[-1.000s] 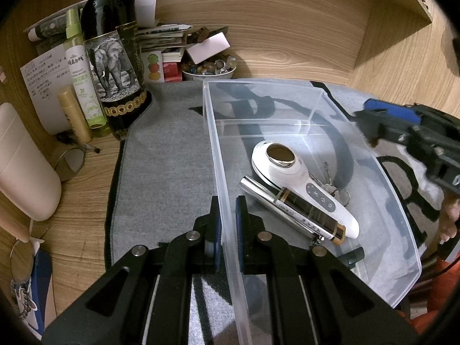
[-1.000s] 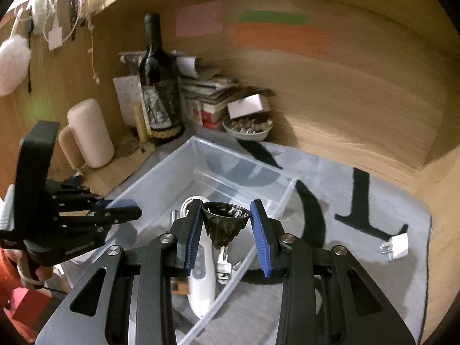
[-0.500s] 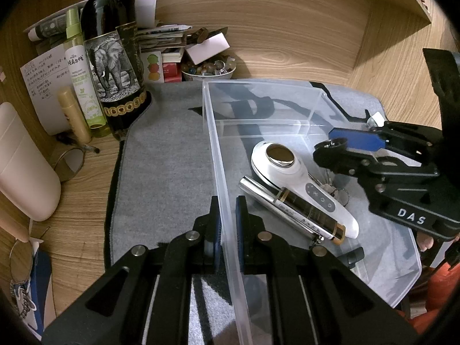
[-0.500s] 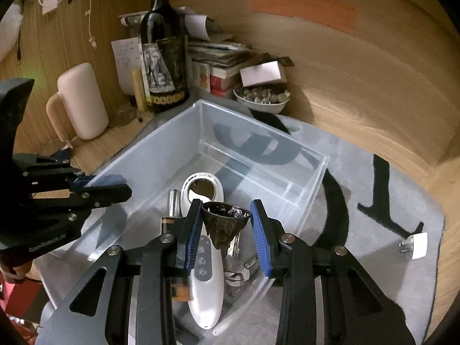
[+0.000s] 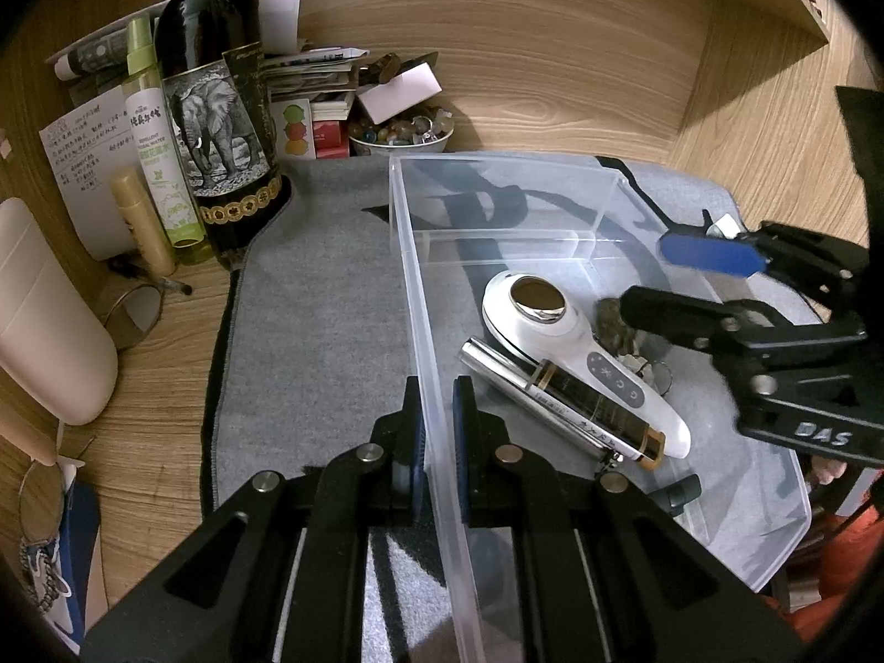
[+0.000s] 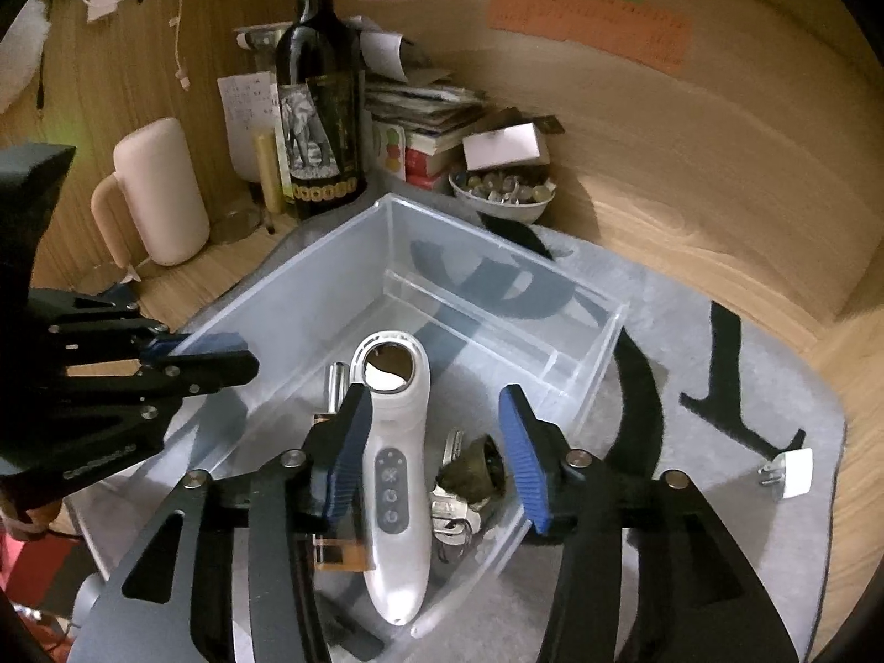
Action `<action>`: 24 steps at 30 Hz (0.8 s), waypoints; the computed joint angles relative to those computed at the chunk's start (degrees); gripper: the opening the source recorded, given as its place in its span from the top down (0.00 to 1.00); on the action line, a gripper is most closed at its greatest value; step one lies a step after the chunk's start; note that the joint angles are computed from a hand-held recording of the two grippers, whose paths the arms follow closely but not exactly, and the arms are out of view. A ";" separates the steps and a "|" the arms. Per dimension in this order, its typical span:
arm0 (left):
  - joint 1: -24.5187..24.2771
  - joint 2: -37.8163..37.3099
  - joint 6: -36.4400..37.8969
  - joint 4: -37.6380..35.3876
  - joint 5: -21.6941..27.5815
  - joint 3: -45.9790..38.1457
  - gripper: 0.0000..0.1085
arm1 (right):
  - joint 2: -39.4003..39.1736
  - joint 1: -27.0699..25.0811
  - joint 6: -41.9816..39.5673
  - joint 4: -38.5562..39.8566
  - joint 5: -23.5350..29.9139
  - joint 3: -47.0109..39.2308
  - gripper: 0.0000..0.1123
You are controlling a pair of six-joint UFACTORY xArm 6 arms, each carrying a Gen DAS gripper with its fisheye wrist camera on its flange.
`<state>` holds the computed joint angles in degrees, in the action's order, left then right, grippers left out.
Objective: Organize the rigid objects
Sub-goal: 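Carry the black cone with the right gripper and release it in the box, then move the right gripper to the rug and grasp the black foam-tipped microphone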
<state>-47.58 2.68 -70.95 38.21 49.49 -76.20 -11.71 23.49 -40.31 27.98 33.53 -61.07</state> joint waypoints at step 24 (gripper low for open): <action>0.24 -0.63 -0.23 -0.26 -0.43 0.66 0.93 | -11.05 -11.62 3.61 -4.38 -2.32 8.25 0.41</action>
<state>-47.34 2.05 -71.18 37.95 49.06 -75.55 -22.76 11.86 -36.70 23.59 31.21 -52.82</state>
